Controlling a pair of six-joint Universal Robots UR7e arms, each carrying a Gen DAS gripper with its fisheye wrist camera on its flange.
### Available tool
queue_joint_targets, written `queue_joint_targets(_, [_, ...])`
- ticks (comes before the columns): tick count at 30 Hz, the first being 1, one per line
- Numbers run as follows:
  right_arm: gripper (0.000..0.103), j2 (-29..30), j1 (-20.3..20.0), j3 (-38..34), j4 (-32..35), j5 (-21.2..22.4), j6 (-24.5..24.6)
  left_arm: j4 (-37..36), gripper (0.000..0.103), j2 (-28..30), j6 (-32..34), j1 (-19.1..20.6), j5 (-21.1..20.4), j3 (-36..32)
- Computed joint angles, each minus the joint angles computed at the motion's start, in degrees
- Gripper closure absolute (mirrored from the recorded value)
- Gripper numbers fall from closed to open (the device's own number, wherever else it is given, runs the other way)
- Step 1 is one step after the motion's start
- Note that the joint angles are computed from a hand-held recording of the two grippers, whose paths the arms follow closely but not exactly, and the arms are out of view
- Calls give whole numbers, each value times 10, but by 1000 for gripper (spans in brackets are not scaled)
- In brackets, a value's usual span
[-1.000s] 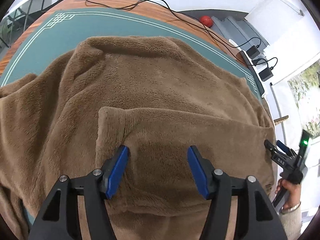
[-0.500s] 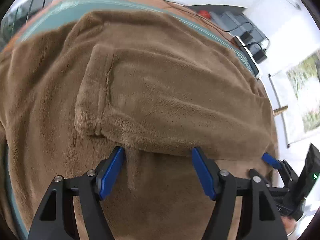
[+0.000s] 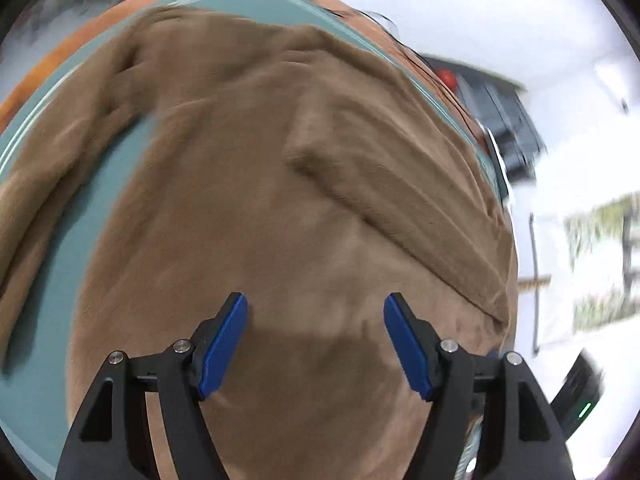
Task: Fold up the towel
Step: 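Lay the edge down and open the left gripper while the right gripper smooths the blanket, then grasp a blanket corner with the left gripper and lift it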
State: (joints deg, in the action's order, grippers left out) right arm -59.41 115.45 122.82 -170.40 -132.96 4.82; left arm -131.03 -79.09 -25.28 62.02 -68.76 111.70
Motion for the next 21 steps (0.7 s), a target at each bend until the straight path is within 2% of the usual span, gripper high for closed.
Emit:
queue_joint_targets(3, [10,36,17,12,2,4,-15,0,28,-64,-36,2,40,35])
queue_joint_targets(6, [1,82,35,25,-45,-31,-48,13,28,-120,-69,3,91,56])
queue_joint_targets(9, [1,87,30,34,-87,-25,-61,31,28,-171,-85,4,161,70])
queue_joint_targets(12, [1,92,33,37,-101,-30,-66,38,25,-189,-80,18,209,76])
queue_joint_targets(14, [1,92,36,39,-101,-35,-56,46,25,-184,-84,40,221,71])
queue_joint_targets(18, [1,92,32,33,-91,-42,-46,25,25,-166,-52,76,199,58])
queue_joint_targets(21, [1,97,36,22,-69,-55,-13,18,25,-147,-22,89,189,45])
